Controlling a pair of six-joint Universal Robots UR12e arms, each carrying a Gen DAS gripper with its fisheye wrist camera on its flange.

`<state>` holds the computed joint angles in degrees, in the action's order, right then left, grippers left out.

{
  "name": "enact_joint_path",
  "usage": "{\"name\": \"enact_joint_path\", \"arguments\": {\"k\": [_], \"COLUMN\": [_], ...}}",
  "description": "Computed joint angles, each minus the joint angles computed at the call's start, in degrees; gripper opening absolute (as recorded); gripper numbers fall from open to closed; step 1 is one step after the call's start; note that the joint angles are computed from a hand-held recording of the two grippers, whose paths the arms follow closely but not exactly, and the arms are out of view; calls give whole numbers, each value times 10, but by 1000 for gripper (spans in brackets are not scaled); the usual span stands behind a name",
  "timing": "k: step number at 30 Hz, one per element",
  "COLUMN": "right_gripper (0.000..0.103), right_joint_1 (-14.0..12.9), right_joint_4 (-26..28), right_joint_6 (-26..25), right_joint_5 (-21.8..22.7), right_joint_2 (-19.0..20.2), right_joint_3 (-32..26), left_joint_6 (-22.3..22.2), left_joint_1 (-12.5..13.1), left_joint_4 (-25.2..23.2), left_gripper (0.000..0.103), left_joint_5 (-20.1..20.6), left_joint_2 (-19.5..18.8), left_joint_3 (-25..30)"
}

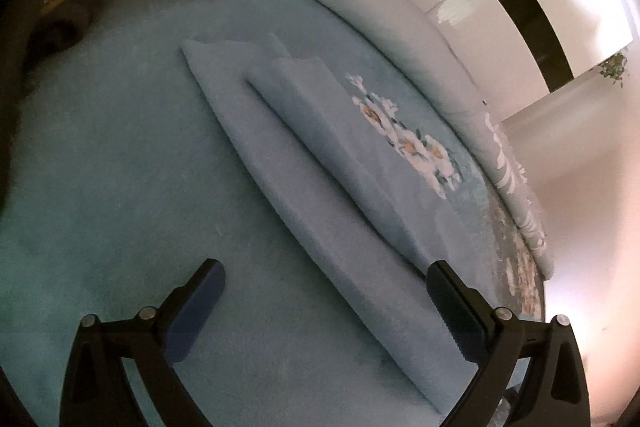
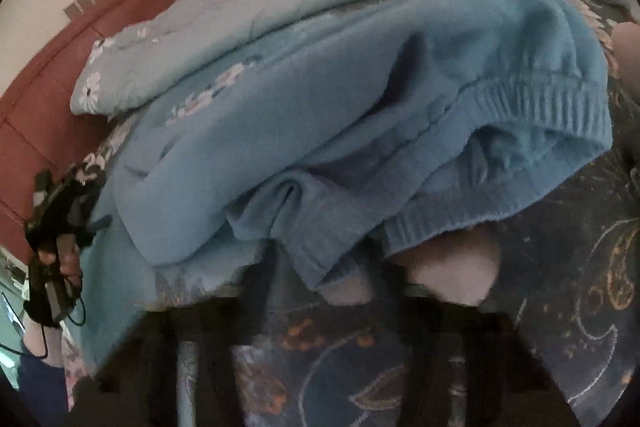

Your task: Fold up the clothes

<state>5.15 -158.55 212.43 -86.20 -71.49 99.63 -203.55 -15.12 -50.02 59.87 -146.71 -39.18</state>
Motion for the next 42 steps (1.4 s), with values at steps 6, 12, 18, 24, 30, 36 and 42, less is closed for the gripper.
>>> {"name": "enact_joint_path", "arguments": {"k": [6, 12, 18, 24, 30, 36, 42], "right_gripper": [6, 6, 6, 6, 6, 6, 6], "right_joint_1": [-6, 18, 25, 24, 23, 24, 26], "right_joint_4": [-42, -46, 0, 21, 13, 1, -12], "right_joint_6": [17, 14, 24, 40, 48, 31, 32], "right_joint_5": [4, -196, -201, -167, -162, -170, -170], "right_joint_2": [-25, -104, -116, -120, -124, -126, -129], "right_joint_3": [16, 62, 75, 90, 92, 84, 86], "left_joint_6": [-5, -37, -87, -119, -132, -149, -101], "left_joint_1": [2, 2, 7, 12, 10, 11, 9], "left_joint_4": [7, 20, 32, 38, 47, 88, 133], "left_gripper": [102, 102, 91, 86, 52, 4, 3], "left_joint_5": [-1, -13, -42, -54, -62, -30, 16], "left_joint_2": [0, -18, -29, -34, -36, -19, 25], "left_joint_3": [-1, 24, 35, 39, 38, 6, -44]}}
